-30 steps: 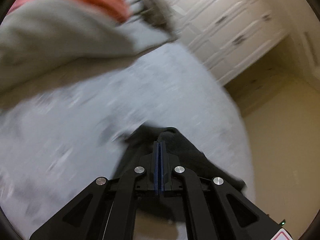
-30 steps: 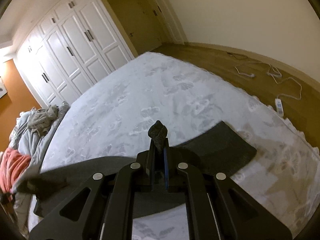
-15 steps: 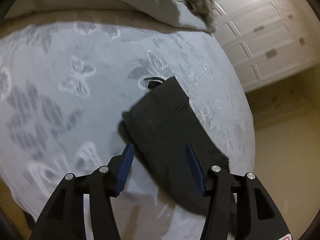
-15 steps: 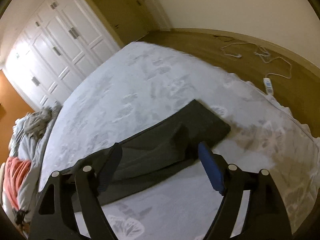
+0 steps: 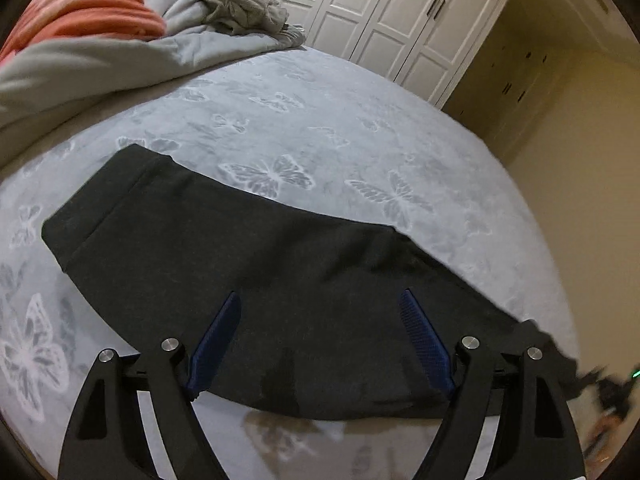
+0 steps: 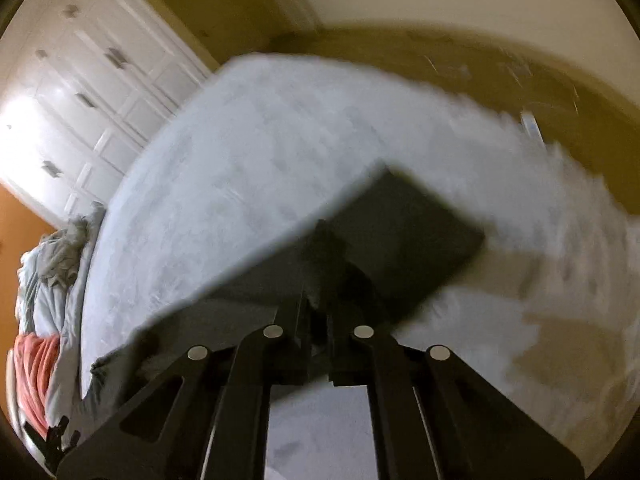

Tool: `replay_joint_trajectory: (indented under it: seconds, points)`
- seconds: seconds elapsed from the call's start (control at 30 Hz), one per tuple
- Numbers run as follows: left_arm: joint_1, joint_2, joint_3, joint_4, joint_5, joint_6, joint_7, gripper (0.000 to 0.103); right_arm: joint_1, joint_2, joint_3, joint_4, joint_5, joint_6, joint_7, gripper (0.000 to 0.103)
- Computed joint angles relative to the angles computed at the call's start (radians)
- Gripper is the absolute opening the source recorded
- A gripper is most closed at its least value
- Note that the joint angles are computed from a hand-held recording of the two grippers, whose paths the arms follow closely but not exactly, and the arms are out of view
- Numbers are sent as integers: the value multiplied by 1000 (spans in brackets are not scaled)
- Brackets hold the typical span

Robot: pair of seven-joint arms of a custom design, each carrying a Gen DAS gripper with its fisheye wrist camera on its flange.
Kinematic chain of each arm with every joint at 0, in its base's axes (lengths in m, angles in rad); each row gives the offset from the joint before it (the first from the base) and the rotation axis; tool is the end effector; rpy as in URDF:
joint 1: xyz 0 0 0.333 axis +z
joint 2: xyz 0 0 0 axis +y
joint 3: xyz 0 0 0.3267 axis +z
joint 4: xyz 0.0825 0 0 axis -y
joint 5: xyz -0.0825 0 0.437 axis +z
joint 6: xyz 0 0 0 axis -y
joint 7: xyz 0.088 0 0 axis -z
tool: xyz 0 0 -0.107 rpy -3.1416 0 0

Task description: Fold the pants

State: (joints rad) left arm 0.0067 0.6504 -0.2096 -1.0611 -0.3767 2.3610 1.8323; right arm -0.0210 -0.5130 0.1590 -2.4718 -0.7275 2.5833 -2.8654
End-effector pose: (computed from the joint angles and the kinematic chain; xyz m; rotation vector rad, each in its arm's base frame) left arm 0.8331 -0.1134 0.5402 -1.7481 2.1350 -1.1283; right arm 0.4741 0.0833 0.5255 -0.4462 2.3414 -0.6434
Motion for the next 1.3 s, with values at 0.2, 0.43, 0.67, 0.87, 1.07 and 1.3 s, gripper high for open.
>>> replay_joint_trajectory:
  seconds: [0.2, 0.43, 0.67, 0.87, 1.07, 1.3]
  points:
    - [-17, 89, 39, 118, 70, -79, -97, 79, -71, -85, 56, -2, -173, -126, -2, 8]
    - [-20, 71, 31, 83, 102, -57, -92, 79, 15, 0, 3, 42, -6, -241, -124, 33]
    - [-50, 29, 51, 6, 160, 14, -59, 79, 78, 45, -28, 77, 16, -307, -202, 63]
    - [-58, 27, 57, -2, 176, 22, -65, 79, 64, 32, -42, 35, 44, -261, -161, 8]
    - [-51, 28, 54, -3, 167, 35, -69, 79, 39, -39, 9, 25, -40, -329, -61, 66]
    - [-59, 34, 67, 2, 189, 34, -90, 79, 64, 118, -49, 126, -41, -336, -269, 64]
